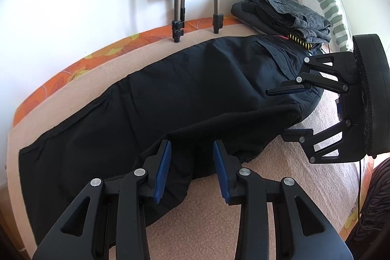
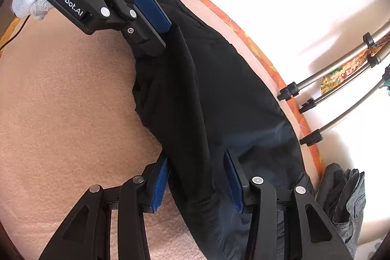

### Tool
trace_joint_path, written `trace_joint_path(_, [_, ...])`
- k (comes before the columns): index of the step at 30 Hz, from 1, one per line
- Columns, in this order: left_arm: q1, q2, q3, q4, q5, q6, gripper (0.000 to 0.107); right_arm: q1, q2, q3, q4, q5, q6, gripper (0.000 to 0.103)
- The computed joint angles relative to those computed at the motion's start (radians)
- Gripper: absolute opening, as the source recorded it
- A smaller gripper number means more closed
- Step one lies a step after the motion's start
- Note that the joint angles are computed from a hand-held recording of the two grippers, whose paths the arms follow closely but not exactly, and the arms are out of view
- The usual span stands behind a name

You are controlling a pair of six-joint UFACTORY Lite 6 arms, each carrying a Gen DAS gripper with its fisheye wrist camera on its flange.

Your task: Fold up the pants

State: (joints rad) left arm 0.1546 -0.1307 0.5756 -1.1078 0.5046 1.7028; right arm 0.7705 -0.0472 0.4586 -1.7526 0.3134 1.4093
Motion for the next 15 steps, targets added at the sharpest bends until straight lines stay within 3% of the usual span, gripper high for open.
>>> trace_joint_path(5, [0.195, -0.083, -0.004, 0.056, 0.103, 0.065, 0.034, 0.007, -0.053, -0.009, -0.253, 0.056, 0.271, 0.045])
trace_joint_path(11, [0.459, 0.038, 0.085, 0.1, 0.145, 0.126, 0.034, 0.03, -0.022, 0.02, -0.443, 0.068, 0.465, 0.043])
trace_joint_path(13, [0.544, 0.08, 0.117, 0.105, 0.153, 0.162, 0.034, 0.065, -0.003, 0.034, -0.449, 0.077, 0.477, 0.032])
trace_joint_path(15, [0.624, 0.123, 0.149, 0.11, 0.159, 0.193, 0.034, 0.063, -0.008, 0.046, -0.498, 0.019, 0.522, 0.013])
